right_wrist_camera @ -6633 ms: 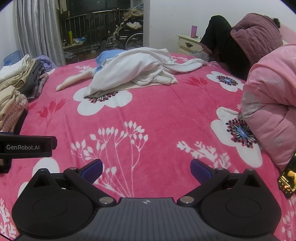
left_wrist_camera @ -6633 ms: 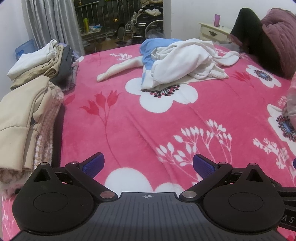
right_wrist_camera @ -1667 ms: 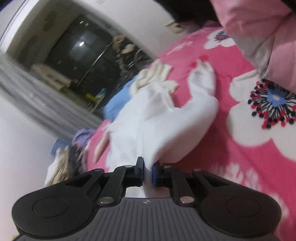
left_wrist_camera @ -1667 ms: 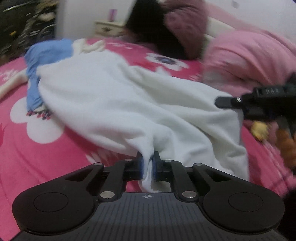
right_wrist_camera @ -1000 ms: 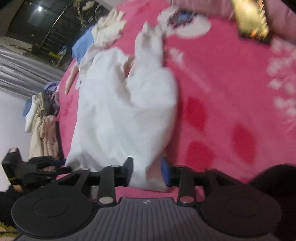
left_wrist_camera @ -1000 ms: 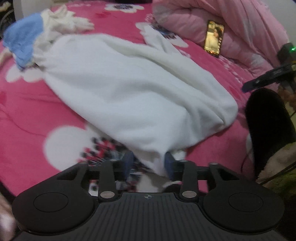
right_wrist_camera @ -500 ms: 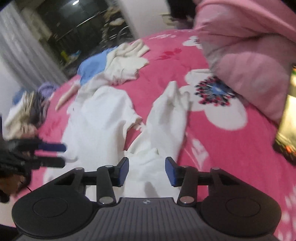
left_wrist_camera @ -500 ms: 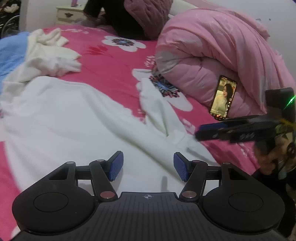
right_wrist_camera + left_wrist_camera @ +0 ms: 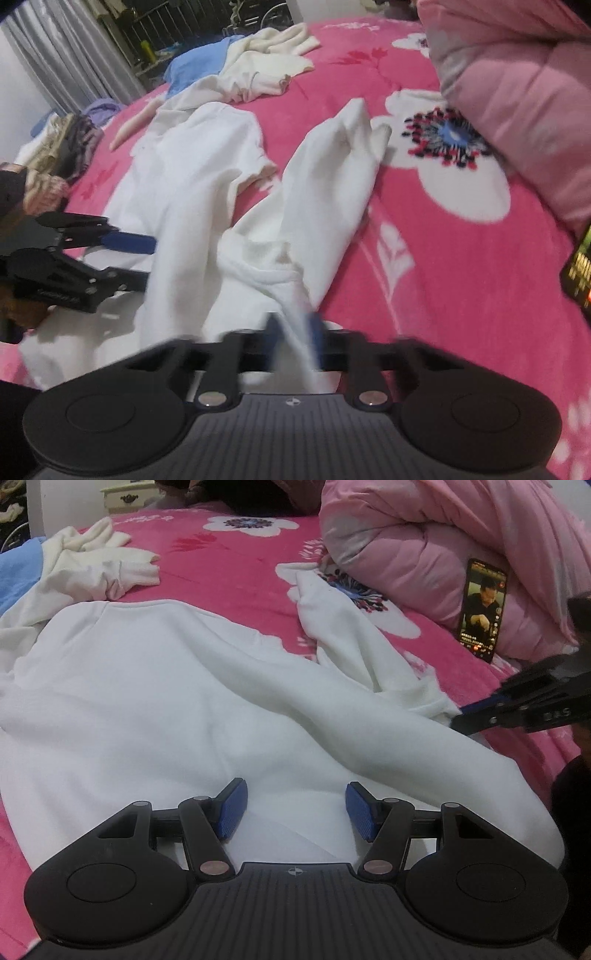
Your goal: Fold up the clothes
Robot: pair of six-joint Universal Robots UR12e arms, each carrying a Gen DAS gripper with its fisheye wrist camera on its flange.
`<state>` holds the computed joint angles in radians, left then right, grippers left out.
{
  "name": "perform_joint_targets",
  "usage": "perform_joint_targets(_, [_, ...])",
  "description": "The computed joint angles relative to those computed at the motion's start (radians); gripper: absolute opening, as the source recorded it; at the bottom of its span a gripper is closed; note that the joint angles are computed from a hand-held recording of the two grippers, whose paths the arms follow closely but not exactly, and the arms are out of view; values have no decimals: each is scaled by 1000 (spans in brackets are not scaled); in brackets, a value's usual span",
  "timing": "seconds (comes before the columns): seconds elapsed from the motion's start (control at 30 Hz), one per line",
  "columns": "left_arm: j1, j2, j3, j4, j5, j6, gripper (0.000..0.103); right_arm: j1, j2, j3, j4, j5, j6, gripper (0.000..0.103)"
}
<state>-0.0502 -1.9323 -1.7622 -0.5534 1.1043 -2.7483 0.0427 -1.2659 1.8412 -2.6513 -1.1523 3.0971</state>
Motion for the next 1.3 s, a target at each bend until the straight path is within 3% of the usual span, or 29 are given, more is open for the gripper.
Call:
perform_joint_targets(0.1, [9,12,2,-7,-12,-51,59,-14,-26,30,-57,77,40,8])
perform_joint_targets(0.17, [29,31,-11,-5,-59,-107,59,-20,-42,49,-96,131,66,7])
perform_joint_targets(0.3, [83,64,-37,-60,-269,-199,60,-15,-66,77,-152,235,83,7])
perform_joint_targets(0.43, [117,80,-62,-131,-464,-228,60,6,-78,90,-176,319,56,7])
perform_joint_targets(0.53, [122,81,-66,-198,-525,-204,61,37,-78,85,-136,328,-8,7])
perform_joint_targets(0.57, [122,81,-67,-219,-533,-194,62,49,-78,81,-117,314,-36,7])
perform_joint_targets(0.7, [111,86,-73,-249,-450,-183,62,80,-73,72,-98,267,-82,7])
perform_joint_targets(0.83, [114,81,-92,-206,-455,-228,59,106,-70,73,-121,227,-109,7])
perform_joint_targets(1.0, [125,66,-104,-189,-448,-305,26,133,-64,72,-124,188,-144,10])
perform_joint_targets(1.03, [127,64,-106,-189,-443,-319,18,128,-64,63,-81,206,-168,10])
perform_joint_targets(1.1, [135,66,-115,-188,-444,-329,14,106,-68,45,12,265,-220,13])
perform_joint_targets(1.2, [135,71,-125,-172,-432,-318,14,52,-62,8,91,364,-213,34])
perform_joint_targets(1.3, [126,81,-130,-153,-397,-286,15,10,-29,-33,44,422,-86,39])
